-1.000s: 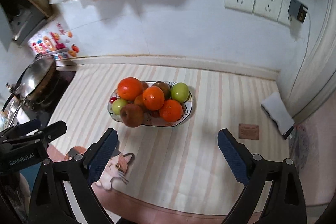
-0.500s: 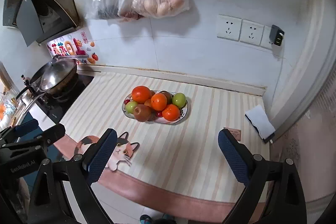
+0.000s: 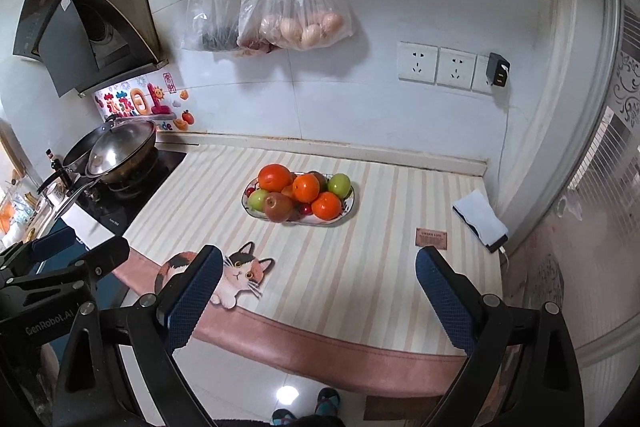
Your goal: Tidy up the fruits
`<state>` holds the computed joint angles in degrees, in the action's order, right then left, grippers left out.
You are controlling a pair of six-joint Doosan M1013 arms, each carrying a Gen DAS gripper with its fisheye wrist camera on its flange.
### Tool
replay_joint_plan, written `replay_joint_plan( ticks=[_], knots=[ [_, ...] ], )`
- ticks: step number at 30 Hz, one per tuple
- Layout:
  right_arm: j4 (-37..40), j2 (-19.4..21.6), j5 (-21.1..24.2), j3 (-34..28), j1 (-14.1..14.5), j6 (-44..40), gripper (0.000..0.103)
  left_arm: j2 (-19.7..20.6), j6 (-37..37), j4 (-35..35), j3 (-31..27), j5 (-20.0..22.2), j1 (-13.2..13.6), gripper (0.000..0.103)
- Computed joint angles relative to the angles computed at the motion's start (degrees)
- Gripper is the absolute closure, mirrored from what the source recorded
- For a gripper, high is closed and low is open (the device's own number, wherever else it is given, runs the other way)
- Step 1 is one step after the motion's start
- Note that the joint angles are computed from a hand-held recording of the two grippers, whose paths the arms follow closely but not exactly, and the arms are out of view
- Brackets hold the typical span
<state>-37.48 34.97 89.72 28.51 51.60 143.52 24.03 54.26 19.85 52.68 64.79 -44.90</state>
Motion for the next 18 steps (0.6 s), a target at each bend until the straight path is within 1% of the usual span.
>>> replay_joint_plan(
  ticks=[6, 9, 11, 14, 18],
  knots=[
    [0.3, -1.09, -1.31, 2.07, -0.42, 0.99, 0.004, 0.74, -0.28, 0.29, -1.01, 0.34, -0.33, 0.011],
    [-0.47, -1.22, -2.28, 2.79, -1.14, 1.12, 0.001, 1.54, -0.61, 0.83, -1.89, 0.06, -0.44, 0.01],
    [-0.43, -1.16, -2.91, 3.05, -1.75, 1.05, 0.001, 2.54, -0.86, 1.75, -3.03, 0.32, -0.51, 0.003],
    [-0.08, -0.63, -3.48, 2.73, -2.81, 0.37, 0.001, 4.07, -1.33, 2.85, -4.73, 0.92, -0.42, 0.001],
    [-0.33, 0.61, -4.07, 1.69, -4.16, -1.47, 0.001, 6.36, -1.84, 3.83, -7.5, 2.81, -0.03, 0.001]
  ],
)
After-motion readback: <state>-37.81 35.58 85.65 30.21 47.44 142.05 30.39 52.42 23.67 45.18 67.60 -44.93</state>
